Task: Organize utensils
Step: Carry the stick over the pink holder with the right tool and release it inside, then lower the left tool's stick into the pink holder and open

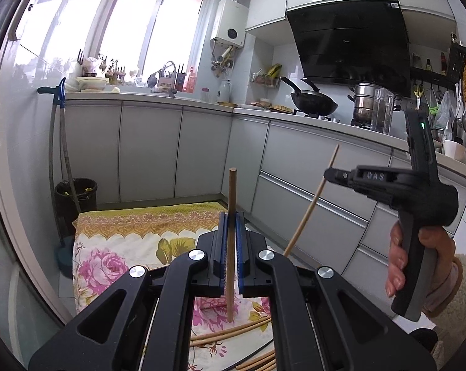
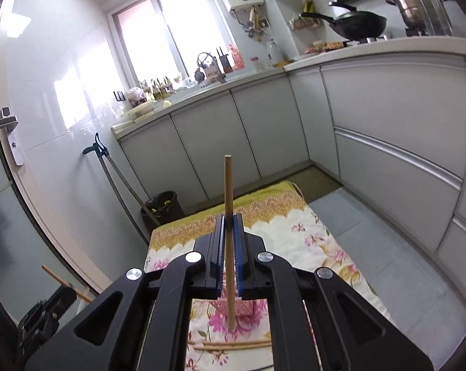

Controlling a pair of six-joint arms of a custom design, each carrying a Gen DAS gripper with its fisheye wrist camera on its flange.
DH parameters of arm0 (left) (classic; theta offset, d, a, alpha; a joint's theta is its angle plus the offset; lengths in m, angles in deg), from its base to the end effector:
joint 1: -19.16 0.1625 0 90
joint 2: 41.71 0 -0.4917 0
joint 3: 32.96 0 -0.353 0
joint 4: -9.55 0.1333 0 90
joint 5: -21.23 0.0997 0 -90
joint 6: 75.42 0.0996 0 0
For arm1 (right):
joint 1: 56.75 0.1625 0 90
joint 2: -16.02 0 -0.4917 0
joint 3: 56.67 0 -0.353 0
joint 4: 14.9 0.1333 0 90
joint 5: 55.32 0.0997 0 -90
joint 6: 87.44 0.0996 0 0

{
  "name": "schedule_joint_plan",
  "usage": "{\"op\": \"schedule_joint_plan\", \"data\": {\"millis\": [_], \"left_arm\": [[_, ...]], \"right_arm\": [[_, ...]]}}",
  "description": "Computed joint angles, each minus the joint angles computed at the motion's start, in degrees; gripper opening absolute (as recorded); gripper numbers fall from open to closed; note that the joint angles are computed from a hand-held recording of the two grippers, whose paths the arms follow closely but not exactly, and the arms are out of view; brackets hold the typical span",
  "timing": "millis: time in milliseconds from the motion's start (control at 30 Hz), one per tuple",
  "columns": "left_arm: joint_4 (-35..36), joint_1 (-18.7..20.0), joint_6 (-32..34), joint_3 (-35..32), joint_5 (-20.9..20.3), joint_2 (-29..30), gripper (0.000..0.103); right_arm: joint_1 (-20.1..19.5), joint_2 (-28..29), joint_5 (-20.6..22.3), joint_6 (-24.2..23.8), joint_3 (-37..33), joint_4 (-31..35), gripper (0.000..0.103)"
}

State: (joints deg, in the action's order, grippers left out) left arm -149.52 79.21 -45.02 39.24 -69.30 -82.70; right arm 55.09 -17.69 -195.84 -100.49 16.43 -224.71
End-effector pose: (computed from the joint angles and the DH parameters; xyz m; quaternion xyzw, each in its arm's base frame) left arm -0.2911 -0.7704 0.2847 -0.4767 -0.8170 0.3244 0.0031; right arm 0.3354 -0.6853 0.2991 -0.0558 -0.7415 0.6071 0.2802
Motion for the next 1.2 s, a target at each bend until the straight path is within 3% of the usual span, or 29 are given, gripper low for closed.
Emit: {"op": "schedule_joint_plan", "data": {"millis": [200,567,767,833,867,900,1200], "left_arm": [[-1.6,0.1,-0.3,-0.3,2.3,0.7,0.004],[-4.4,0.3,-1.5,-1.3,5.1,1.8,0.004],[-5.2,-0.2,-1.9,-2.8,5.1,2.8,0.004],[-5.7,-0.5,-2.0,-3.3,5.5,3.3,0.004],[-5.7,-0.6,-2.2,-3.6,5.3,3.5,0.004],[-5.7,-0.6,-2.5,-4.1,5.2,3.7,0.004],[-4.3,-1.9,-3.2,-10.8,4.2,7.8,0.004]], "right_arm": [[-2.3,5.1,3.4,-4.6,-11.0,4.3,0.006],[-7.7,11.8,6.2,-8.0,-17.3,10.5,0.006],[-8.5,10.5,8.8,-6.2,-13.9,12.3,0.007],[-8.4,9.8,9.5,-6.3,-12.9,11.3,0.022],[-8.3,9.6,9.7,-6.4,-12.6,10.4,0.040],[-8.2,9.3,9.7,-6.6,-12.3,9.5,0.045],[-7.4,3.2,5.1,-2.7,0.3,-0.8,0.045]]}}
